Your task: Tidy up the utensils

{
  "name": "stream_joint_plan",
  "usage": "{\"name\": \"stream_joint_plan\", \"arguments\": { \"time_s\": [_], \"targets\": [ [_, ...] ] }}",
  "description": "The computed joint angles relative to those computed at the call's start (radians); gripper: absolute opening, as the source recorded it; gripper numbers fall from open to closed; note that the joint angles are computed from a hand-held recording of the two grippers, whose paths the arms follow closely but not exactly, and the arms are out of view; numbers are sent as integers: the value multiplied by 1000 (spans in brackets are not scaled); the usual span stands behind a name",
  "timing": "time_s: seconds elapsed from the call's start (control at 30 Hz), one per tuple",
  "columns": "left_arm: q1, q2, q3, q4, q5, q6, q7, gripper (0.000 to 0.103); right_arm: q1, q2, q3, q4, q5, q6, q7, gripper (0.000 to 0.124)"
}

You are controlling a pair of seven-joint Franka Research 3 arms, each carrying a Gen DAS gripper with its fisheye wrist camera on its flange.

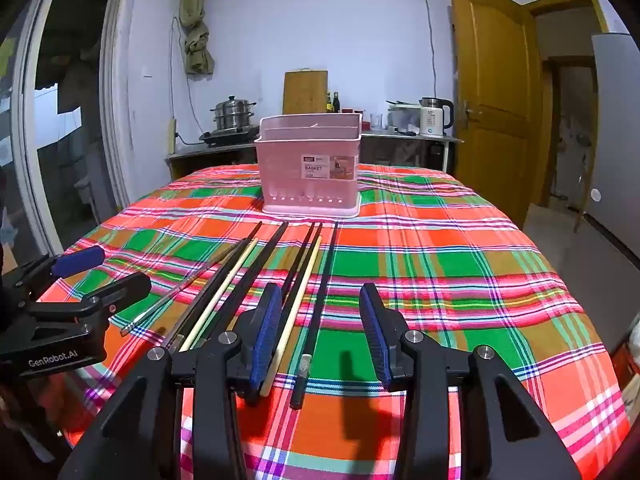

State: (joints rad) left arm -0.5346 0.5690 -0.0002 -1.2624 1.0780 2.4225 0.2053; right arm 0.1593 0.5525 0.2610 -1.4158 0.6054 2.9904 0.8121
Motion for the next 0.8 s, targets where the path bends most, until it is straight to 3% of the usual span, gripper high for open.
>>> {"name": "stream_joint_plan", "arguments": {
  "time_s": [0.43, 0.8],
  "targets": [
    [7, -33, 0, -60, 32, 22, -36, 85, 5, 1, -1, -5, -6, 4, 8, 42],
    [4, -6, -4, -12, 5, -6, -12, 84, -12, 1, 10, 1, 12, -6, -5, 42]
  ]
}}
